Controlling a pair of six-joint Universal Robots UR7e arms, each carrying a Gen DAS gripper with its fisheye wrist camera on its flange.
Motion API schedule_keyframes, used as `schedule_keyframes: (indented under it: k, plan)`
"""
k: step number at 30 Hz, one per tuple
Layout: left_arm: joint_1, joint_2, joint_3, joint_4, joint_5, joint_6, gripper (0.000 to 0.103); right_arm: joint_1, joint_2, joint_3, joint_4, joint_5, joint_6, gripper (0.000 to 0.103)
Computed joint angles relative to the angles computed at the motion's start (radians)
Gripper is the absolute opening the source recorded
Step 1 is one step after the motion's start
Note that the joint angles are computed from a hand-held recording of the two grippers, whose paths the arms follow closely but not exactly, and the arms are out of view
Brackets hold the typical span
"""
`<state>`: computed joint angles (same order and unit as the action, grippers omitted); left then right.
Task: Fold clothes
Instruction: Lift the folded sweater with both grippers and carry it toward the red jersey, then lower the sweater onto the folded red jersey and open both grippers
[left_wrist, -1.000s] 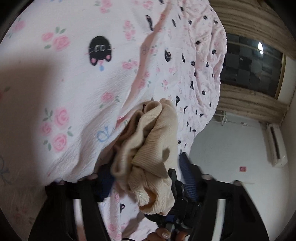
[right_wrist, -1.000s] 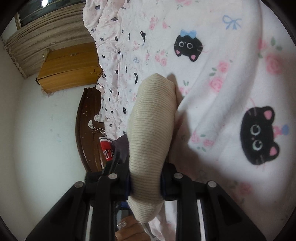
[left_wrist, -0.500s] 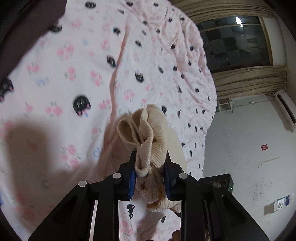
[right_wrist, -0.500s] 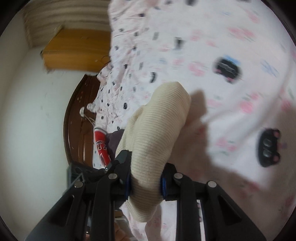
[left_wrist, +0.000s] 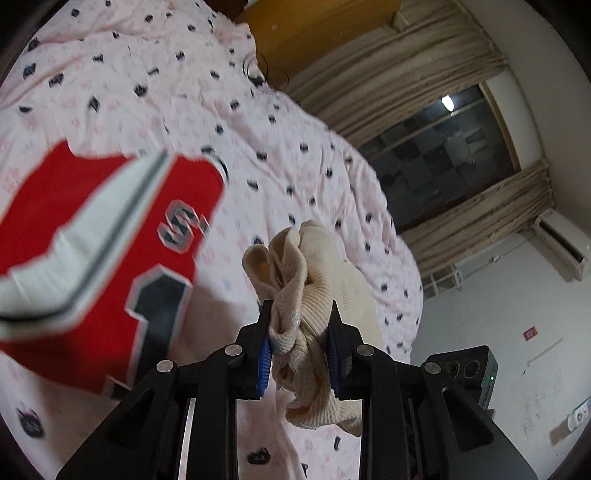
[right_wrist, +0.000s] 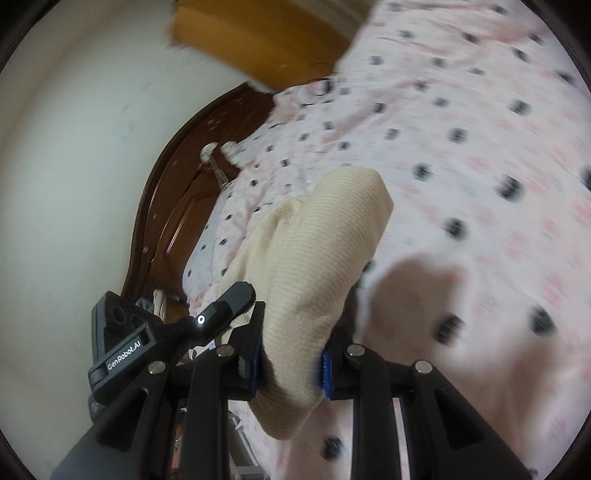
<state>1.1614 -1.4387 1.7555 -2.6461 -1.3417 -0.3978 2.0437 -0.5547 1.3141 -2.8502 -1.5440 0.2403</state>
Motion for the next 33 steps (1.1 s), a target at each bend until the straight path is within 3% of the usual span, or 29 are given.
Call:
schedule_keyframes:
  k: [8, 14, 19, 23, 27, 33]
  plan:
    - [0.074, -0.037, -0.049, -0.014, 0.057, 0.065, 0.022, 0.054, 0.213, -0.317, 0.166, 0.036, -0.11, 0.025]
    - [0.147, -0.035, -0.076, 0.038, 0.057, 0.057, 0.022, 0.074, 0.342, -0.496, 0.3, 0.009, -0.124, 0.025]
    - [0.209, -0.016, -0.105, 0.195, 0.02, -0.018, 0.023, 0.072, 0.378, -0.528, 0.37, -0.067, -0.114, 0.025]
    - [0.245, -0.018, -0.105, 0.244, -0.014, -0.078, 0.031, 0.062, 0.385, -0.516, 0.407, -0.104, -0.091, 0.027]
    - [0.247, -0.047, -0.089, 0.24, -0.032, -0.1, 0.031, 0.06, 0.369, -0.487, 0.391, -0.104, -0.08, 0.031]
    - [0.194, -0.129, -0.018, 0.17, 0.135, -0.107, 0.032, 0.095, 0.326, -0.434, 0.329, -0.248, -0.117, 0.04]
